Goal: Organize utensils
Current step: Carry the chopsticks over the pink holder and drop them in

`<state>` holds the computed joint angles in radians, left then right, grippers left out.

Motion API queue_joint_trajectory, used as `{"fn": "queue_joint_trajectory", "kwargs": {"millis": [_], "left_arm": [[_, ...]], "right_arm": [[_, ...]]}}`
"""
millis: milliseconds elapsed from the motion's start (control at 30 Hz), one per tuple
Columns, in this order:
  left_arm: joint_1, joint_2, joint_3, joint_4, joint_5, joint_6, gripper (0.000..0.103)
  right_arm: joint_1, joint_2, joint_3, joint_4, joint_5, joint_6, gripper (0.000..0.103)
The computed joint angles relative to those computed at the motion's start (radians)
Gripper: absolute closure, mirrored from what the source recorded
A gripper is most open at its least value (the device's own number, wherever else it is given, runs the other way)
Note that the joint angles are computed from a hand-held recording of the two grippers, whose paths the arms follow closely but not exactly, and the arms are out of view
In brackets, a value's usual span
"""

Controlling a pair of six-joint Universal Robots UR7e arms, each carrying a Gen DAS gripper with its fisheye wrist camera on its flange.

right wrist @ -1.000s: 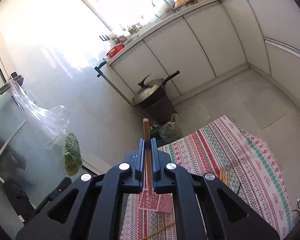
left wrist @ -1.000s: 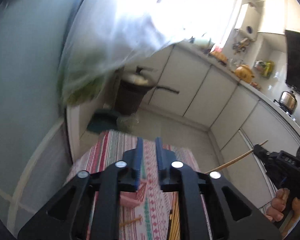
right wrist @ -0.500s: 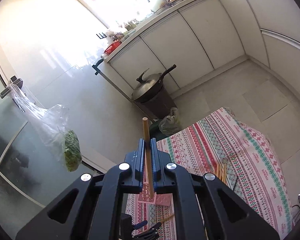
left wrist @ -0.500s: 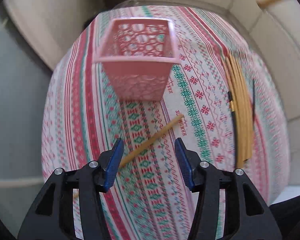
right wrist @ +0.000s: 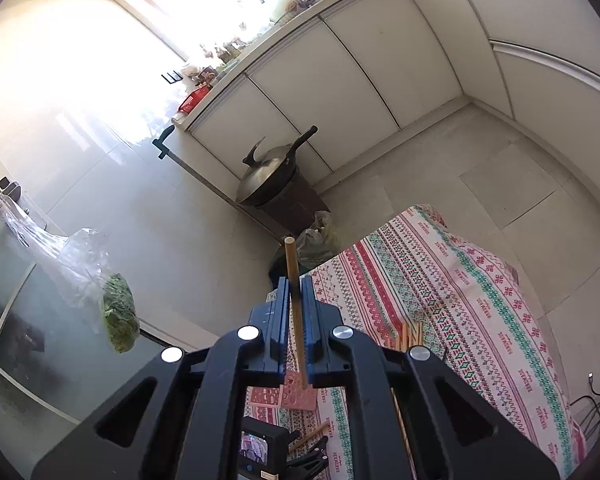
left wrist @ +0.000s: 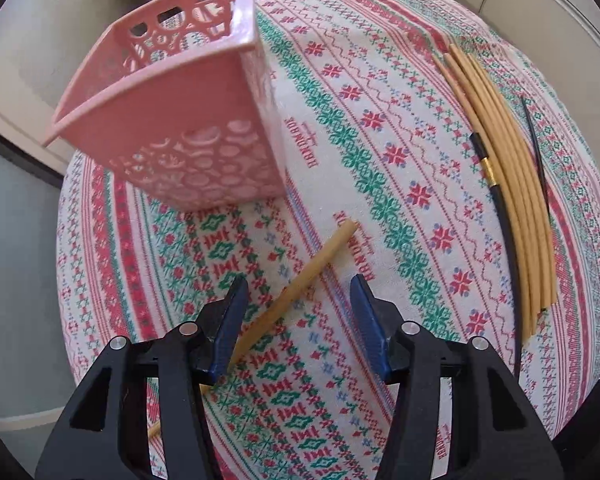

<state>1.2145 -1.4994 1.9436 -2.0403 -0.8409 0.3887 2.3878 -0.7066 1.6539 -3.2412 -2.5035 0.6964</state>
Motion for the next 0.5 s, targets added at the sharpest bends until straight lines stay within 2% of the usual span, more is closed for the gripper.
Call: {"fn": "queue_joint_trajectory", "kwargs": {"millis": [33, 133, 167, 300, 500], "left_arm": [[0.003, 0.005, -0.017, 0.031, -0.028, -0.012, 0.071], [-0.015, 0.005, -0.008, 0.046, -0.032, -0.027, 0.092], [-0.019, 0.007, -0.006, 0.055, -0.045, -0.042, 0.095], [-0.063, -0.043, 0.018, 0.035, -0.102, -0.07, 0.097], [-0.133, -0.191, -0.032, -0.042, -0.272, -0.112, 0.097]], "right_arm": [[0.0, 0.001, -0.003, 0.002, 0.0, 0.0, 0.097], [0.006, 0.005, -0.01, 0.007, -0.001, -0.004, 0.097], [0.008, 0.006, -0.012, 0.006, -0.001, -0.009, 0.097], [0.021, 0.008, -0.021, 0.001, -0.001, -0.032, 0.097], [0.033, 0.017, -0.038, -0.015, 0.007, -0.07, 0.097]]}}
